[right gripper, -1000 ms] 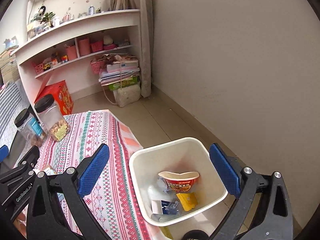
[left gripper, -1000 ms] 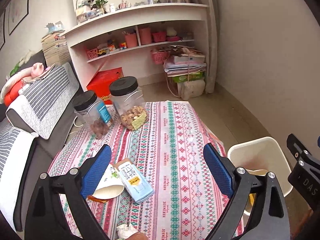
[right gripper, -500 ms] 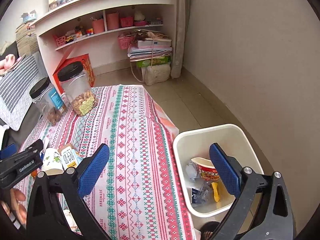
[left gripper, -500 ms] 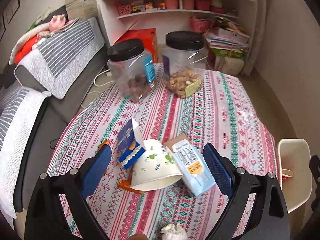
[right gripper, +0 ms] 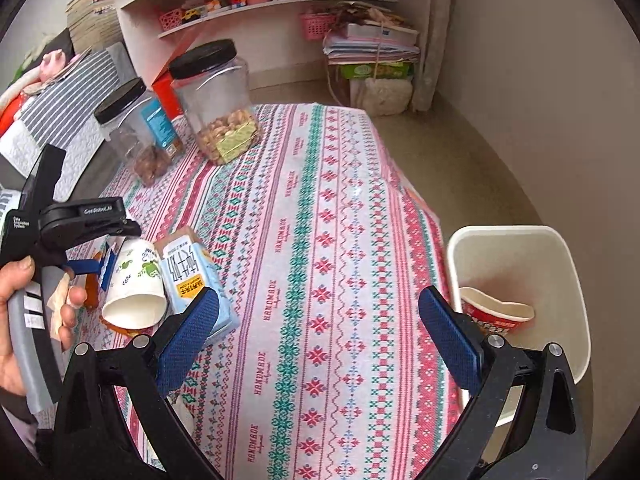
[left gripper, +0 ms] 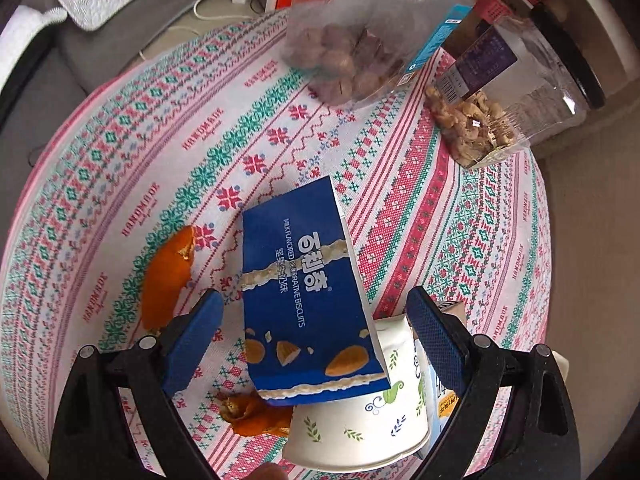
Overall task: Collect trash
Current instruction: 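Grasp the blue biscuit box with the left tool while the right tool grasps the light blue milk carton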
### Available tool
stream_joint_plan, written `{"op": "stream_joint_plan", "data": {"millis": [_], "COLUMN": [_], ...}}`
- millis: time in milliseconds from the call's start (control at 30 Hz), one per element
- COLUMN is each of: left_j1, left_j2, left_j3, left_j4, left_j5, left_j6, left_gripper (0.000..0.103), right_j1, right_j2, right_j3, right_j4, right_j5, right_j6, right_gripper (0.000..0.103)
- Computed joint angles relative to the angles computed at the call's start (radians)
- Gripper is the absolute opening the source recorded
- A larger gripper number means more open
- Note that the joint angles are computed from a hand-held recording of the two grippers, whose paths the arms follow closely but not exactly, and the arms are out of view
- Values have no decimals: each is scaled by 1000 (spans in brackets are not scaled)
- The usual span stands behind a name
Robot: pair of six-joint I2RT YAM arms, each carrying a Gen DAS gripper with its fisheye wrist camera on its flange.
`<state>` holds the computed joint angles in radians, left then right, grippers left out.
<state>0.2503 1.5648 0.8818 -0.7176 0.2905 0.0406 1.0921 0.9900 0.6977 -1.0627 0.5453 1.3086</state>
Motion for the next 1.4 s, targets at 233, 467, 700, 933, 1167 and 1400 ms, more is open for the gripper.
{"op": "stream_joint_plan", "data": {"millis": [233,467,700,933,1167,1400], "left_j1": [75,182,318,349,368,362], "left_j2": [-34,-216,-336,-370,-406,-508], "left_j3": [21,33,55,13,8,-17], "left_j4": [-72,-206,-351,-339,-331,-331], "left_j5": [120,152,205,182,179,173], "left_j6": [118,243,411,466,482,498], "left_gripper": [56,56,56,56,56,56], "right_j1": [-136,-126,-138,-149,-105,-59], "right_j2": [56,174,311,388,274,131], "right_j3": [-115,-105,-86,-68,-34,-1], "right_j4": [352,494,566,612,519,403], "right_j5": [-229,-271,-301,-331,-273,-174], "right_j6": [-266,-397,-464,-500,-457,-405], "right_gripper": [96,96,95,57,53,53]}}
